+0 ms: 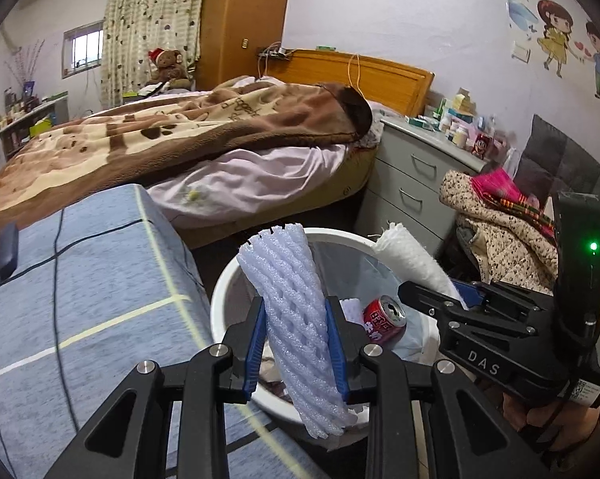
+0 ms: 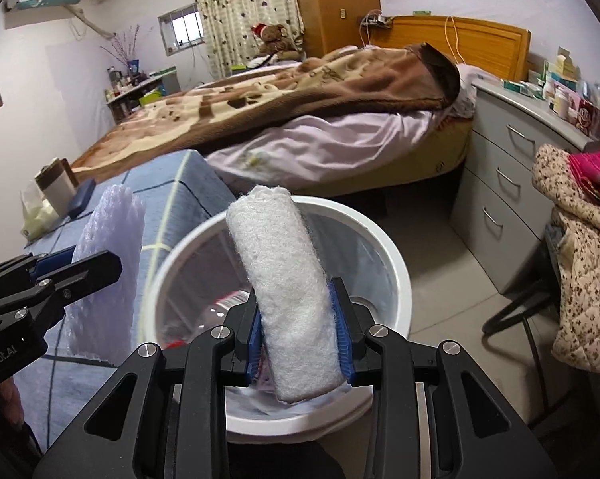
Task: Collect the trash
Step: 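Carry sleeve and tissue over the wastebasket and open both grippers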
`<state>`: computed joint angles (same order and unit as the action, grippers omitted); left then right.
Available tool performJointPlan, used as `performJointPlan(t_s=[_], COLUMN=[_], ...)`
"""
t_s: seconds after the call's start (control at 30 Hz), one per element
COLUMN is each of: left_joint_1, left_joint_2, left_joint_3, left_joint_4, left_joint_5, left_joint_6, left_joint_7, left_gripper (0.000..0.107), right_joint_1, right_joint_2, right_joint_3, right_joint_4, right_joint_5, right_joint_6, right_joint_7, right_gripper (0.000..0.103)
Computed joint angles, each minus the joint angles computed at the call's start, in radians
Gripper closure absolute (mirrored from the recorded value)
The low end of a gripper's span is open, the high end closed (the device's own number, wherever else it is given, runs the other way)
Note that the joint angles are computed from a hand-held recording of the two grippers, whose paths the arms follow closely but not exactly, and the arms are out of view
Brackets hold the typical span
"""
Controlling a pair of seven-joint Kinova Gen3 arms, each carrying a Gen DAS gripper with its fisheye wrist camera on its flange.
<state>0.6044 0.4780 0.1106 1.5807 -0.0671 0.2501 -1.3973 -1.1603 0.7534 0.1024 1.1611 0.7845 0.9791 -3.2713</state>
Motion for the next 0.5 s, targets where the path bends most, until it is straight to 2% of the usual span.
performJointPlan(t_s=[0.13,0.23,0.3,0.37,0.5], left_joint_1=[-0.005,0.012,-0.004,0.002,0.037], left_joint_2=[0.040,0.048,0.046,0.043,0.025], left_joint_3=[0.015,-0.009,0.004,-0.006,-0.051], left_joint_4=[-0.052,-0.066,-0.059,-0.053,-0.035], left_joint_5=[0.010,0.001,0.009,0.008,-0.011], left_joint_6=[0.033,0.046,0.039,0.033,0.020], left_joint_7=[0.000,0.012,0.009,0.016,0.054], left_gripper=[0.078,0.073,0.058,0.055,0.055], right_joint_1=[0.017,0.018,0.016,0.008,-0.005], right_joint_2=[-0.004,-0.003,-0.016,-0.018,-0.020], right_joint_3=[-0.013,-0.013,-0.007,0.000,0.005], right_joint_4=[0.013,0.016,0.044,0.050,0.049], right_joint_5=[-0.018,-0.025,-0.017,-0.005,0.016], right_joint_6=[-0.006,-0.002,-0.030,-0.029,-0.015], right_joint_7=[0.024,0.033,0.013,-0.002,-0.027], right_gripper=[0.069,0.063,0.052,0.043,0.043])
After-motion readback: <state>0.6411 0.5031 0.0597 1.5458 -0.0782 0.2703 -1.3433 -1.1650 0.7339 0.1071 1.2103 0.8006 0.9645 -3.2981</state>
